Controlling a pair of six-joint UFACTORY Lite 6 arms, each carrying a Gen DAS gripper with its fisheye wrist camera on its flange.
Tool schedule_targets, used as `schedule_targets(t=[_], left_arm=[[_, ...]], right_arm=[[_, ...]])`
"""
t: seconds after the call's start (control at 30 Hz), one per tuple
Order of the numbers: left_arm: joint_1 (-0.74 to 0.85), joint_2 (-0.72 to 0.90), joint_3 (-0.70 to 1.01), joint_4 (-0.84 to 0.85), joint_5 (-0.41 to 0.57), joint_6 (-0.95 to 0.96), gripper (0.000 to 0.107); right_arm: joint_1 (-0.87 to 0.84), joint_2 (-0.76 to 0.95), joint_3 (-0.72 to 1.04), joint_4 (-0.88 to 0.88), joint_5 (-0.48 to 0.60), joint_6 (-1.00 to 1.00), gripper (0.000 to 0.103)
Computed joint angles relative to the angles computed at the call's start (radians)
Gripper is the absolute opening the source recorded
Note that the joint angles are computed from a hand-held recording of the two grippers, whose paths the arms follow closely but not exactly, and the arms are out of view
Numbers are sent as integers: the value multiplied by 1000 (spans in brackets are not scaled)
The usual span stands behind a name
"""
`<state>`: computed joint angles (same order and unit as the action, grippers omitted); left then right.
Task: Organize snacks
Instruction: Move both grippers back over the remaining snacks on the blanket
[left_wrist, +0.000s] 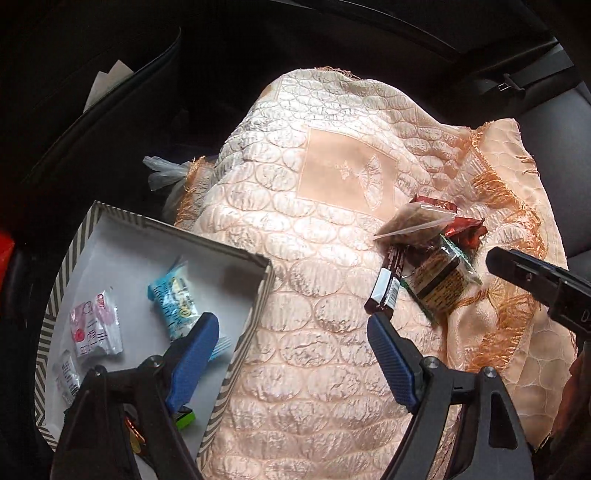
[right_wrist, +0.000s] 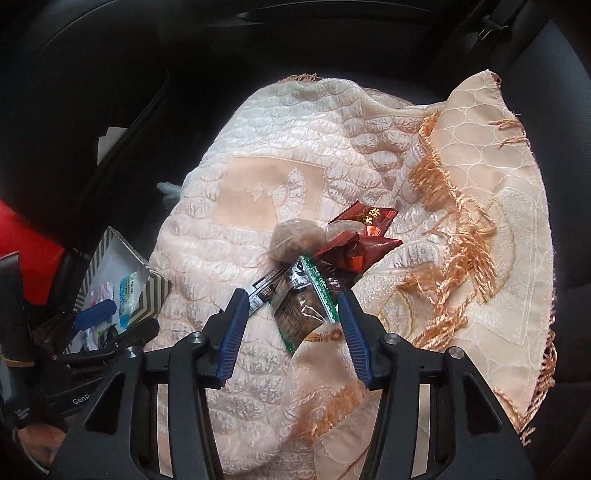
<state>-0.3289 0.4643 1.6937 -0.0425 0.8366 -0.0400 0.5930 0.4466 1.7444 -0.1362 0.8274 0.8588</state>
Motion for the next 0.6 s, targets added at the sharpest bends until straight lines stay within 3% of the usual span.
schedule_targets(t=[0.27, 0.6], left_arm=[[-12, 83, 78, -2, 20, 5, 84], [-5, 100, 89, 6, 22, 4, 84]], right_arm=[[-57, 137, 80, 140, 0, -163, 50], [-75, 150, 62, 185, -34, -198, 50]])
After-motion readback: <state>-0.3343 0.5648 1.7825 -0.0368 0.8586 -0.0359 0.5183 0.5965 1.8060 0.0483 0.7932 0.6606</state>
